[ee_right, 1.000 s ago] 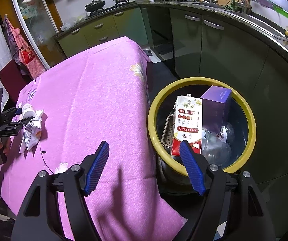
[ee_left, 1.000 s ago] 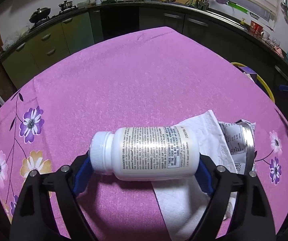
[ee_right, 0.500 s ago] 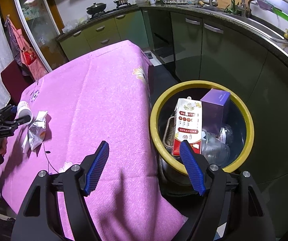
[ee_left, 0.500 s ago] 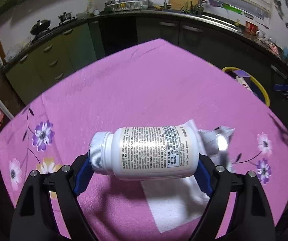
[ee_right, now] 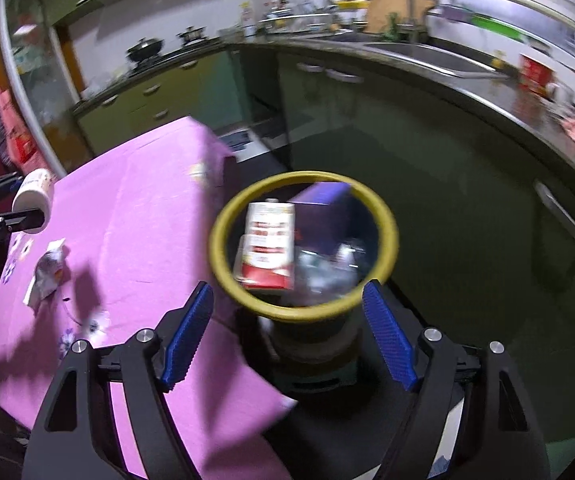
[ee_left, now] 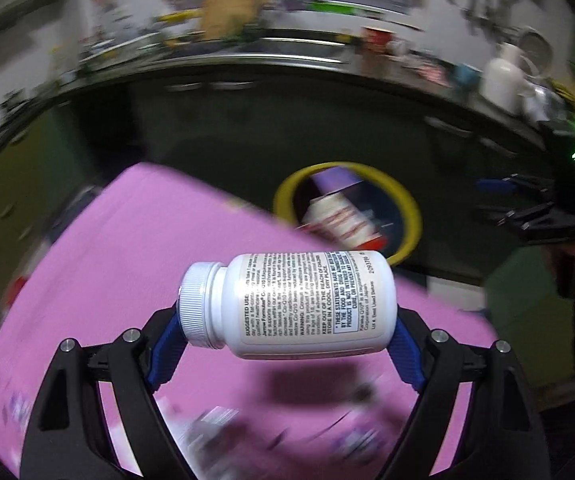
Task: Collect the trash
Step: 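Carry the white pill bottle over the yellow bin and release it, then reach the right gripper to the silver snack wrapper and grasp it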
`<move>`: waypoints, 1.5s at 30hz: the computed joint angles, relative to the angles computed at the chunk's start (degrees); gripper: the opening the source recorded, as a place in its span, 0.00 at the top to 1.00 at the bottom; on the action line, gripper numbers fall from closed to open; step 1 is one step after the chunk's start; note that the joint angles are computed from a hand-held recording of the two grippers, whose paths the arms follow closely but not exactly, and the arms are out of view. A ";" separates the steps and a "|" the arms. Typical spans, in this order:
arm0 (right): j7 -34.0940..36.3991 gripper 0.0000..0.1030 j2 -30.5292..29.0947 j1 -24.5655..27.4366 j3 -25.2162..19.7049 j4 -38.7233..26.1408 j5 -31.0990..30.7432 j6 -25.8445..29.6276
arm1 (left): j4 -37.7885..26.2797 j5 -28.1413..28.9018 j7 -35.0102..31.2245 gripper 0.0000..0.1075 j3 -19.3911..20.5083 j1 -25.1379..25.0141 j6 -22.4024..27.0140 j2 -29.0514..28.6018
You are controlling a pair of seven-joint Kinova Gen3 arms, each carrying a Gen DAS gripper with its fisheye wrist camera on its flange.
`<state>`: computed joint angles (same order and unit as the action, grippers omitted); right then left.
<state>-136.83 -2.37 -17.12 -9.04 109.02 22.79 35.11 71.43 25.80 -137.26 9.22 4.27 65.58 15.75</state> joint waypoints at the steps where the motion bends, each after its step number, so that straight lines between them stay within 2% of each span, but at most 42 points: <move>1: -0.23 0.26 -1.02 0.48 0.44 1.02 -0.13 -0.07 | -1.52 -0.48 0.75 0.25 0.68 1.56 0.60 1.13; 3: -0.52 0.26 -2.72 1.69 0.92 2.91 -0.55 -0.74 | -5.95 -1.11 2.00 0.25 0.69 6.24 2.46 4.62; 7: 0.73 0.26 -4.99 4.48 1.53 6.09 -2.81 -2.59 | -15.35 -0.70 3.35 0.25 -3.09 15.75 7.02 12.42; 11: 3.84 0.26 -6.35 6.66 2.57 8.61 -6.32 -4.20 | -24.55 -3.28 3.69 0.25 -4.14 22.40 8.35 20.27; 14: 5.62 0.26 -6.94 8.11 2.79 9.96 -8.41 -5.01 | -32.37 -6.75 4.08 0.25 -1.78 24.47 10.89 26.51; 17: 6.62 0.26 -7.08 9.23 2.73 10.63 -9.77 -5.46 | -37.59 -8.40 2.29 0.25 -3.02 26.89 12.59 30.63; 18: 7.12 0.26 -7.05 9.48 2.82 10.79 -10.24 -5.51 | -39.00 -9.37 1.17 0.25 -3.37 27.71 12.86 31.91; 23: 8.17 0.26 -6.09 10.40 2.76 10.96 -11.56 -5.99 | -42.19 -17.30 -2.02 0.25 -0.08 29.19 13.13 35.15; 27: 8.61 0.26 -5.08 10.30 2.67 10.32 -11.99 -5.84 | -44.74 -18.26 -2.81 0.23 -1.06 30.55 13.03 36.86; 29: 8.31 0.26 -4.78 10.21 2.52 9.99 -11.81 -5.59 | -46.72 -15.97 -2.45 0.21 -3.87 31.18 14.14 37.40; 32: 7.66 0.26 -4.62 9.82 2.09 9.41 -11.30 -5.02 | -44.16 -12.34 -3.50 0.17 -7.26 31.17 13.04 35.03; 34: 7.67 0.26 -4.91 9.49 2.04 9.31 -11.16 -5.09 | -40.90 -11.99 -3.32 0.17 -6.82 30.06 11.85 32.23; 35: 7.64 0.26 -5.18 9.31 1.89 9.25 -11.07 -5.14 | -38.27 -12.33 -2.54 0.17 -5.36 28.76 10.84 30.02; 37: 7.61 0.26 -5.37 8.97 1.57 8.97 -10.92 -5.30 | -32.96 -11.68 -1.25 0.16 -2.09 25.18 9.12 25.43; 40: 8.75 0.26 -5.35 7.81 0.97 8.34 -11.43 -5.85 | -25.00 -5.46 -0.97 0.12 -1.12 19.28 7.58 18.09; 45: 10.16 0.26 -3.77 5.41 -0.39 5.75 -11.10 -5.44 | -11.73 6.18 -4.61 0.10 -3.29 7.15 7.58 5.50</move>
